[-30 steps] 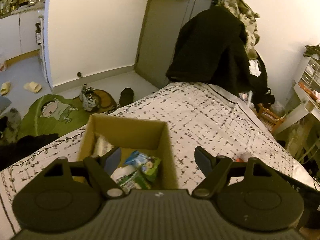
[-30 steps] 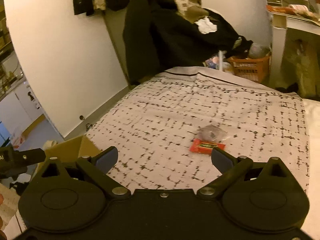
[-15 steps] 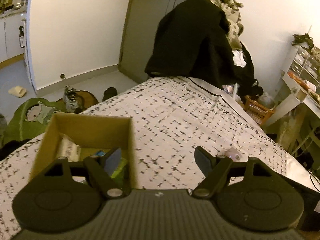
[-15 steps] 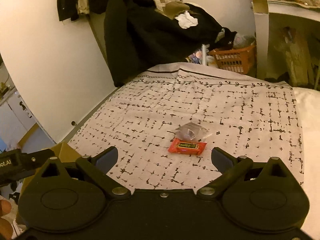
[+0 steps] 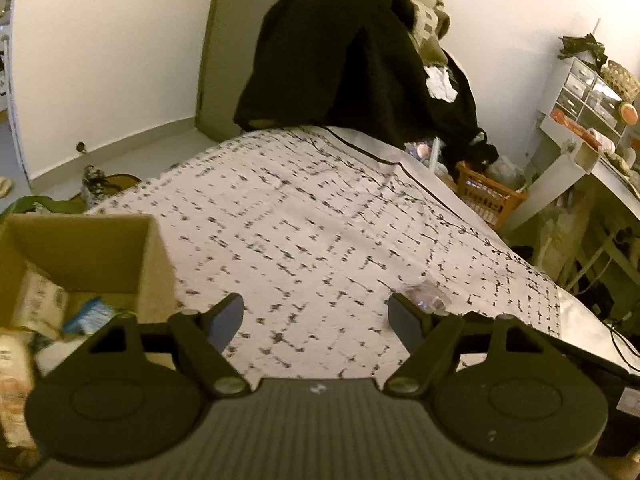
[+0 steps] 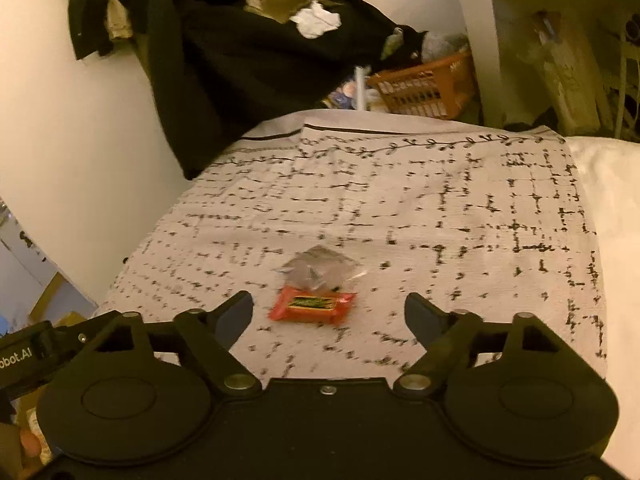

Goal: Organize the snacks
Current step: 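Move both open tools back to the last snacks on the bed, then grasp the red wrapped snack with the left tool while the right tool grasps the clear packet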

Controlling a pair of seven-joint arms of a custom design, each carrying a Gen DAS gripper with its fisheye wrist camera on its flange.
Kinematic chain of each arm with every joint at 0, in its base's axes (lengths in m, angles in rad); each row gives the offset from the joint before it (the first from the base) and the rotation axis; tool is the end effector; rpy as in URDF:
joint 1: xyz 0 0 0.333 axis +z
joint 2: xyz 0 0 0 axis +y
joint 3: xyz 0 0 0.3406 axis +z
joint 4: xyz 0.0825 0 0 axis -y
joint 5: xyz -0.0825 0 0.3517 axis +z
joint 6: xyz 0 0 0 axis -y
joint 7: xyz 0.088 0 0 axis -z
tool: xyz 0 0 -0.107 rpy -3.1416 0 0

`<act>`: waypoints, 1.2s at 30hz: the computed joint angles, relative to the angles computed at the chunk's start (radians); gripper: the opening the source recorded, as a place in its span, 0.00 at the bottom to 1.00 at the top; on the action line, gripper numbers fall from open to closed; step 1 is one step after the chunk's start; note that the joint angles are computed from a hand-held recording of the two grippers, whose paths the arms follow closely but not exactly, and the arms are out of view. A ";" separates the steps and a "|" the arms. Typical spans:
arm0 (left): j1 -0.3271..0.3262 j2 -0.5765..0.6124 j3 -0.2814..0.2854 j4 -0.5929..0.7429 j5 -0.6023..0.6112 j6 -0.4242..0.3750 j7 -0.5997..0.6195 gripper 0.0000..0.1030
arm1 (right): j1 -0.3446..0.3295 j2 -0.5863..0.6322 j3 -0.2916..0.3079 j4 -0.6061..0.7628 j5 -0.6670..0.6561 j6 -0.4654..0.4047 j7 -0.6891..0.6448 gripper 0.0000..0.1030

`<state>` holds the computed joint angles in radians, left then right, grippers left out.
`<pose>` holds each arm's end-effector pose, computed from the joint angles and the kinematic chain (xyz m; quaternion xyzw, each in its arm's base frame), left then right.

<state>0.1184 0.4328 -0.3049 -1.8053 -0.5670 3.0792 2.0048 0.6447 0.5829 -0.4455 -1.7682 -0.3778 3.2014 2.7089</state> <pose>0.6743 -0.0499 0.4445 -0.6445 0.6346 -0.3805 0.1927 0.6578 0.2317 0.3958 -0.5076 0.7415 -0.2093 0.3857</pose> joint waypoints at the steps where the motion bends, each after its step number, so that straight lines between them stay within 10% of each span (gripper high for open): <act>1: -0.014 0.012 0.009 0.011 0.008 -0.004 -0.010 0.75 | -0.017 0.004 0.012 0.001 0.001 0.008 -0.006 0.74; 6: -0.048 0.055 0.018 0.044 0.033 -0.005 -0.050 0.73 | -0.051 0.036 0.028 0.021 0.008 0.057 -0.089 0.73; 14: -0.102 0.128 0.050 0.111 0.076 -0.023 -0.141 0.70 | -0.339 0.104 0.354 0.167 -0.032 0.021 -0.410 0.66; 24: -0.127 0.201 0.065 0.192 0.133 -0.045 -0.236 0.60 | -0.541 0.210 0.636 0.306 0.050 -0.068 -0.716 0.43; 36: -0.119 0.253 0.022 0.254 0.145 -0.084 -0.229 0.62 | -0.329 0.102 0.325 0.141 0.118 -0.023 -0.580 0.40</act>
<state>-0.0010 0.6855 -0.2827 -1.5509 -0.4218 2.9955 1.7755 0.3152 0.6849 -0.1202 -1.6276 -0.2596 3.1779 2.1292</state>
